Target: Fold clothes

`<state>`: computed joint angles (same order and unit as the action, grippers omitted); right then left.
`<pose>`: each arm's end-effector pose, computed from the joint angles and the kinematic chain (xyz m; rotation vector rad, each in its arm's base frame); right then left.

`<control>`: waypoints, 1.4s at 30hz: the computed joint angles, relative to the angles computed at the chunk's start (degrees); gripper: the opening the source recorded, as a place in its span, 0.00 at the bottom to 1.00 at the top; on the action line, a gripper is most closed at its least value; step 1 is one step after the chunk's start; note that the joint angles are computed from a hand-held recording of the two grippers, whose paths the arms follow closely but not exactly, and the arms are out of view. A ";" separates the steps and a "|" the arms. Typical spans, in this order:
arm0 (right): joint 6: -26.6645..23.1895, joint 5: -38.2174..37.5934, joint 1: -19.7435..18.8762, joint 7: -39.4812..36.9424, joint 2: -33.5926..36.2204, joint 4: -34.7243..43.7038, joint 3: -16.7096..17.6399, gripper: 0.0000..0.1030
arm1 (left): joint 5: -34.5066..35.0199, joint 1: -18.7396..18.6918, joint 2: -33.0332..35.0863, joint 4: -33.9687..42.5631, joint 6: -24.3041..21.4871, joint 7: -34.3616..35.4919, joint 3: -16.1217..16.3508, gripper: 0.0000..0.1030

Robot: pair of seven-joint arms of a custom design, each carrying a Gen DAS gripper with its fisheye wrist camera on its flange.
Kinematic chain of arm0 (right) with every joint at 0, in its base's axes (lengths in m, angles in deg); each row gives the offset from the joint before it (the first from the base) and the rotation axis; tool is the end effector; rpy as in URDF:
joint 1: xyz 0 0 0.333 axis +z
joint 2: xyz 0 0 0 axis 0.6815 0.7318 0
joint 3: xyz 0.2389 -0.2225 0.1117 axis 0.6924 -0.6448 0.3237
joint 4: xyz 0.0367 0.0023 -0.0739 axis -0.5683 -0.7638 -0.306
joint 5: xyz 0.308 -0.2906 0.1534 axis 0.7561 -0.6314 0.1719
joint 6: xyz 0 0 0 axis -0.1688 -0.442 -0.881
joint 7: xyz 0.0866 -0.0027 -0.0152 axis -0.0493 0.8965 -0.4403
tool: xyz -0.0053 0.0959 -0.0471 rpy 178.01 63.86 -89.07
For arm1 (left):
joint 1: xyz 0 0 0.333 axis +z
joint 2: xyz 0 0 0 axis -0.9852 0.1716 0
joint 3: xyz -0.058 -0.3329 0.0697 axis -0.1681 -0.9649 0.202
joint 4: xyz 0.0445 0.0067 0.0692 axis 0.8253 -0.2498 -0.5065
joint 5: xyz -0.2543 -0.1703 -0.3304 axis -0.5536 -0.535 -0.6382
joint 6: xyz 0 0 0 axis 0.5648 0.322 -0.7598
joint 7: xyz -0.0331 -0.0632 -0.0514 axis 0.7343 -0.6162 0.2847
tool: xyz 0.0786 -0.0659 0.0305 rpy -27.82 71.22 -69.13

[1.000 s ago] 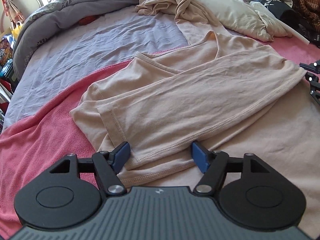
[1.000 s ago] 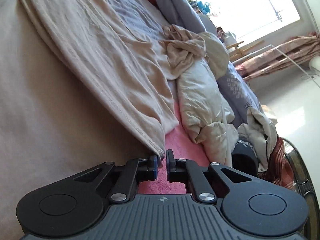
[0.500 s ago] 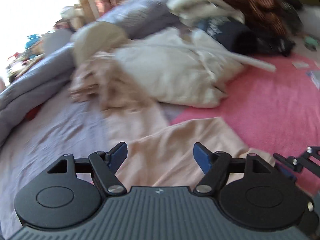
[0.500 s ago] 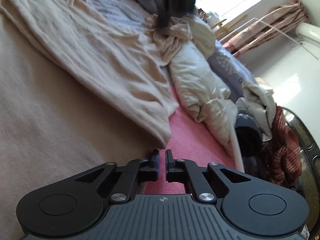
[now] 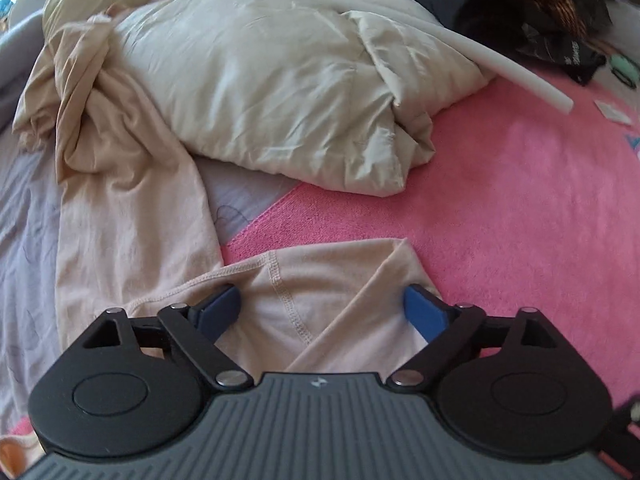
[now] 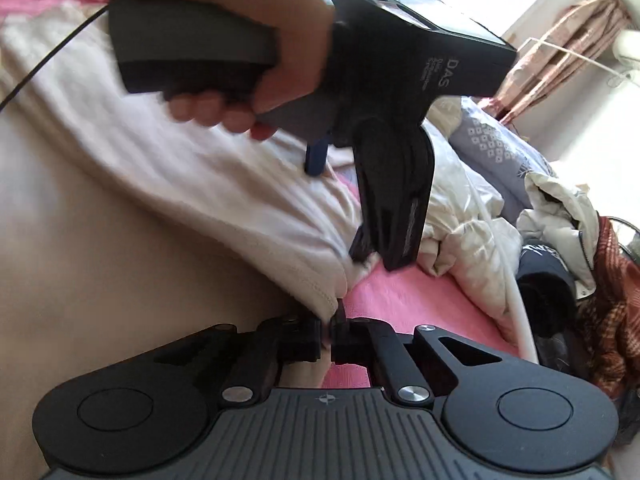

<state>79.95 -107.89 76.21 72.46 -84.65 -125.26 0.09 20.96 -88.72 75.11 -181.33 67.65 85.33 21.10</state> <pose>0.3441 0.4034 0.4419 -2.2227 1.3270 -1.2948 0.5886 -0.1984 0.4975 -1.0821 2.6264 -0.6594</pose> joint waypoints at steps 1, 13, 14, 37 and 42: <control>-1.14 1.15 0.37 0.20 -0.33 -0.14 0.35 0.05 | -0.23 -0.02 0.01 -0.26 0.54 0.19 0.02 0.95; -7.89 2.49 3.64 3.85 -1.01 -1.24 1.64 0.06 | 6.97 2.75 -4.82 -5.07 8.65 0.39 0.50 0.89; -7.84 4.00 3.91 3.14 -2.07 -1.88 1.43 0.06 | 11.92 4.27 -5.51 -5.93 11.28 -3.05 0.24 0.89; 14.60 27.68 -4.45 -14.60 -11.10 -5.85 -4.24 0.52 | 9.41 20.05 -26.73 -22.09 0.14 1.09 8.91 1.00; -2.23 32.98 -0.64 -22.40 -18.77 -7.28 -1.64 0.52 | 18.70 26.60 -32.00 -24.35 -0.01 -5.43 6.31 0.98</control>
<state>77.73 -74.91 75.56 50.06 -103.42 -132.54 -1.55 39.65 -62.11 43.11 -205.68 67.63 79.90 27.41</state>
